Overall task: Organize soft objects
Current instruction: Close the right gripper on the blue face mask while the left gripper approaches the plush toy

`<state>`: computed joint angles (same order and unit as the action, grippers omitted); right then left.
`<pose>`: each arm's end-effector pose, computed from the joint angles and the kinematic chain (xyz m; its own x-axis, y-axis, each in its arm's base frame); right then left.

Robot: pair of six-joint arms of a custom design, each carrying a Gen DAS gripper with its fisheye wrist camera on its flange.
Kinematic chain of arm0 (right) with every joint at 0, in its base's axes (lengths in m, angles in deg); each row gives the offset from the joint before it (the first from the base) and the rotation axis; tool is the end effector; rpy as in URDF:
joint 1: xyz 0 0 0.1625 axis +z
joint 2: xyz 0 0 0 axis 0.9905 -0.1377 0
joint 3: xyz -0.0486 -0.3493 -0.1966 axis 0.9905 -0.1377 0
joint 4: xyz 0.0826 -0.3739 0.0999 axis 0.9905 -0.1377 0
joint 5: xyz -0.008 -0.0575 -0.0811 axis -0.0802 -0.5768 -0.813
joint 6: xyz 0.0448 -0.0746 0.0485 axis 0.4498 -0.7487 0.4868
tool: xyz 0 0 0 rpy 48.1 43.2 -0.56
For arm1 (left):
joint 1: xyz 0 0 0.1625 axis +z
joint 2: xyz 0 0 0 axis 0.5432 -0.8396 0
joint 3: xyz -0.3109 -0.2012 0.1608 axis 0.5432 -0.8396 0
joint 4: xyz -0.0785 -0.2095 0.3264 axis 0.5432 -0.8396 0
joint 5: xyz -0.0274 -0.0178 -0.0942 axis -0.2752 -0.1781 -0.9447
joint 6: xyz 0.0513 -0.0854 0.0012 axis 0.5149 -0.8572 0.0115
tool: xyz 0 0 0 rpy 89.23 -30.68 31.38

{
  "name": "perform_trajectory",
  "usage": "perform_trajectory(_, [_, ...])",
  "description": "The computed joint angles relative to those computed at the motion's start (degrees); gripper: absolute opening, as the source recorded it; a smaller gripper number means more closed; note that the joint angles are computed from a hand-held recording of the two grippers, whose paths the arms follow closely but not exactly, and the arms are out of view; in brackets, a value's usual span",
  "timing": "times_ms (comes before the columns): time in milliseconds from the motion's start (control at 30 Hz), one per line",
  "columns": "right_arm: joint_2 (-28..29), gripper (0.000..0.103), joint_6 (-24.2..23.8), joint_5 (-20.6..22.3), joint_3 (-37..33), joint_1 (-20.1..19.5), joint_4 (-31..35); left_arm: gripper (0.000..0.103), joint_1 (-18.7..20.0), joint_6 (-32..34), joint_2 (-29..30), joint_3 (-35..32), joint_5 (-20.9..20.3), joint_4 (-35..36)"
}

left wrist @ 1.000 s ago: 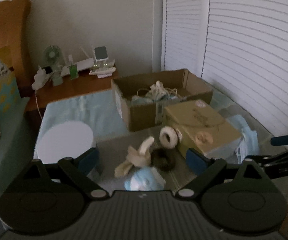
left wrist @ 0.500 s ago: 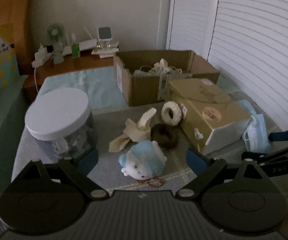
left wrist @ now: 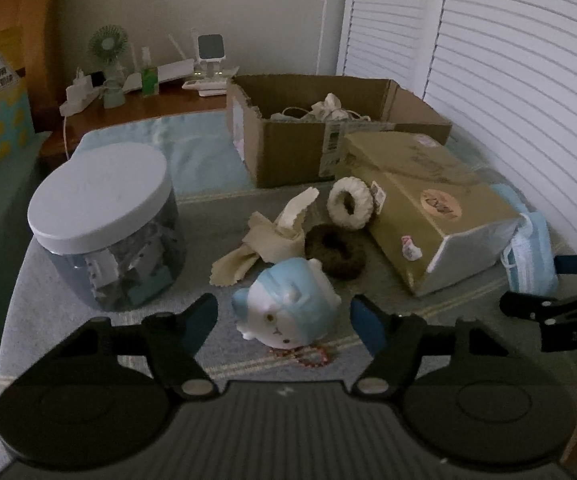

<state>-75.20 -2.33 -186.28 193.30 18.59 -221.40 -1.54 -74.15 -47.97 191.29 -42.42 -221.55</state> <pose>0.1284 -0.3042 0.1142 -0.6488 -0.0693 0.7578 -0.5572 0.7214 -0.4112 -0.1357 -0.3278 0.1249 -0.7324 0.2451 -0.6353 0.5981 0.6775 -0.4281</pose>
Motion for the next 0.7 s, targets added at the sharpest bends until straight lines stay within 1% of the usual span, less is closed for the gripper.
perform_trajectory(67, [0.3,0.103,-0.2,0.2,0.1,-0.1,-0.7,0.065,0.4,0.6,0.4,-0.1,-0.1,-0.5])
perform_trajectory(133, [0.7,0.103,-0.6,0.5,0.2,-0.2,-1.8,0.063,1.0,1.0,0.5,-0.3,-0.9,-1.1])
perform_trajectory(167, [0.9,0.103,-0.7,0.6,0.2,-0.3,-2.1,0.058,1.2,1.4,0.7,-0.3,-1.2,-1.7])
perform_trajectory(200, [1.1,0.103,-0.9,0.7,0.3,-0.3,-2.5,0.056,1.4,1.7,0.8,-0.4,-1.5,-2.1])
perform_trajectory(300, [1.4,0.103,-1.1,0.8,0.3,-0.4,-3.3,0.055,1.3,2.1,1.0,-0.4,-1.6,-2.0])
perform_trajectory(367, [1.5,0.103,-1.1,0.7,0.3,-0.3,-3.2,0.054,1.3,2.9,0.1,-0.4,-3.0,-1.1])
perform_trajectory(567, [0.0,0.103,-0.2,-0.4,0.7,0.2,-1.1,0.054,-0.3,0.6,-3.5,0.7,-4.7,3.3])
perform_trajectory(600, [-0.3,0.103,0.1,-0.6,0.8,0.3,-0.7,0.055,-0.7,0.0,-3.7,1.0,-4.5,3.8])
perform_trajectory(633, [-0.9,0.103,0.9,-2.0,0.6,1.1,1.0,0.055,-1.1,-0.4,-3.7,1.2,-4.0,4.0])
perform_trajectory(700, [-0.8,0.102,0.7,-2.6,0.4,1.7,1.5,0.056,-1.6,-1.0,-3.2,1.3,-2.9,4.1])
